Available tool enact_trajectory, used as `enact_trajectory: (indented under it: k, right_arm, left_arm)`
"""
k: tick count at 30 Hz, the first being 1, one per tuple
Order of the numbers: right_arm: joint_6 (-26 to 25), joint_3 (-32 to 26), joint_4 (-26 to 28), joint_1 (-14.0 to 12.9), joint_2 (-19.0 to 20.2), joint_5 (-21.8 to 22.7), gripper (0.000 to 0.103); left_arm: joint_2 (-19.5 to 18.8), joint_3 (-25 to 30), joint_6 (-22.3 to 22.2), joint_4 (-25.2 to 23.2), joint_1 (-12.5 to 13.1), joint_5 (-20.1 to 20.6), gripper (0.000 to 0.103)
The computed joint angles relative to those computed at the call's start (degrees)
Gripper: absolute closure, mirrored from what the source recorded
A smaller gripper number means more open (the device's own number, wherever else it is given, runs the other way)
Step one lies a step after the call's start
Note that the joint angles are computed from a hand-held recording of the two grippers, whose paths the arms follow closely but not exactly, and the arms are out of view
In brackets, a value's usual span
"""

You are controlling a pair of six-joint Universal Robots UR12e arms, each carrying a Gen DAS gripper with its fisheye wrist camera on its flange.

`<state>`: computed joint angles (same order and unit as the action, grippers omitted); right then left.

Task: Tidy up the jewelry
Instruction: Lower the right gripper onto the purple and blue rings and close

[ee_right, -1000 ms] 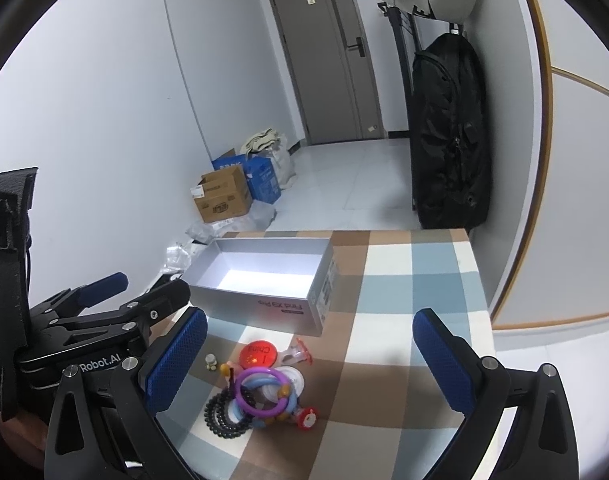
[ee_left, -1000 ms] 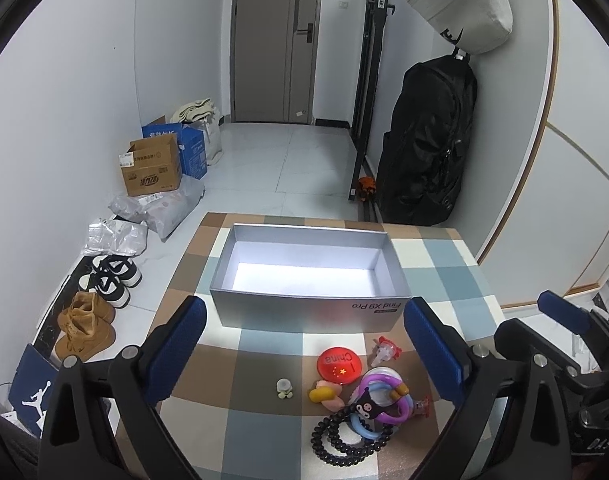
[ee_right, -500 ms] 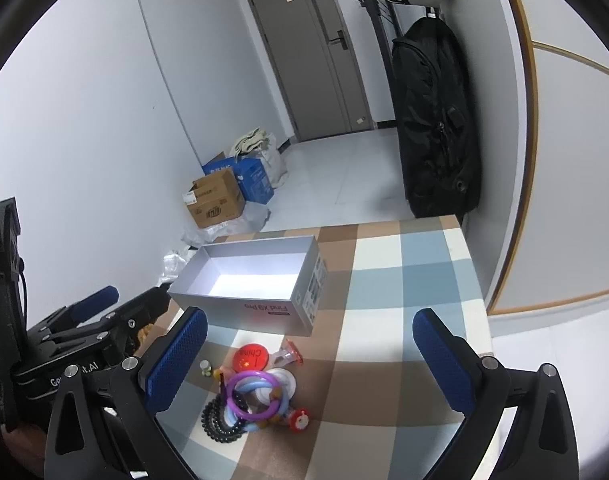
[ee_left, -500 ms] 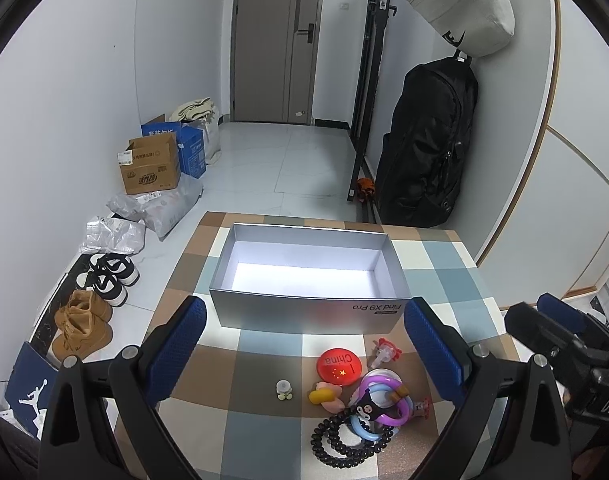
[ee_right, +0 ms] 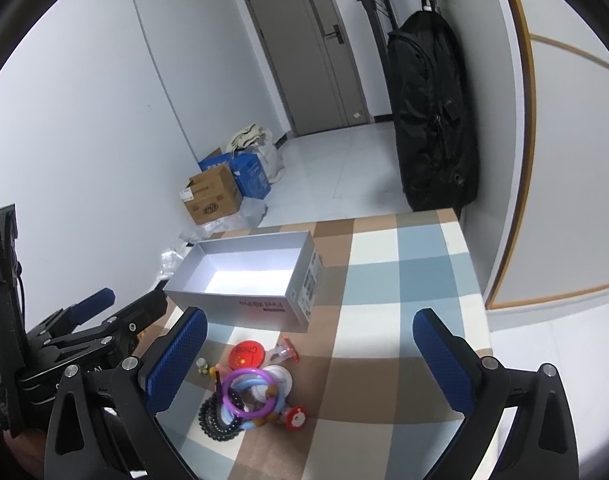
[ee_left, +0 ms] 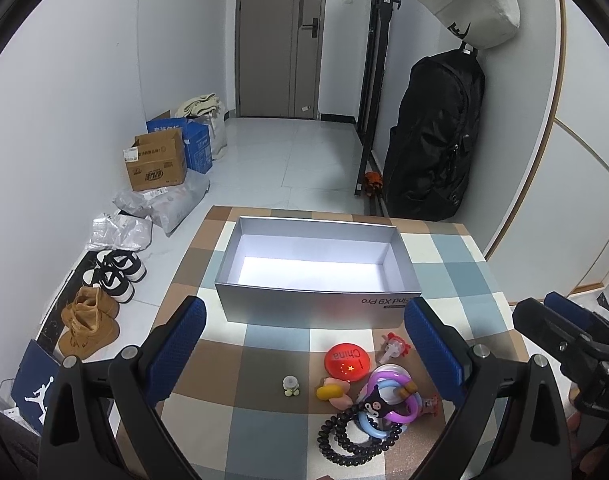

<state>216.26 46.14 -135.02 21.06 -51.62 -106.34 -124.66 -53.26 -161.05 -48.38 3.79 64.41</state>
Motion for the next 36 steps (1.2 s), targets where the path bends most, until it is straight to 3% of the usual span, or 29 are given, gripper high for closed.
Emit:
enact_trajectory:
  k: [8,19,25,34,36]
  right_arm:
    - [0.71,-0.98,3.28,-0.42,0.56,2.37,0.000]
    - [-3.90,-5.43,9.87,-0.88,3.59,13.09,0.000]
    - [-4.46,-8.07,13.69,-1.36,5.59,20.13,0.002]
    - [-4.72,-12.23,18.30,-1.87,8.30,25.63,0.021]
    - [-4.24,-12.30,19.05,-2.14,8.31,26.06,0.032]
  left_arm:
    - [-1.07,1.86,-0.85,-1.97,0.05,0.36,0.002]
    - [-3.98,7.91,0.94,-12.56,1.27,-1.09,0.002]
    - [-5.28,10.09,-0.02,-14.76,1.51,0.77,0.002]
    - [-8.12,16.09,-0.71,-25.46,2.36,-1.30,0.002]
    - [-8.47,16.90,-1.03,-26.52,2.45,-1.56,0.002]
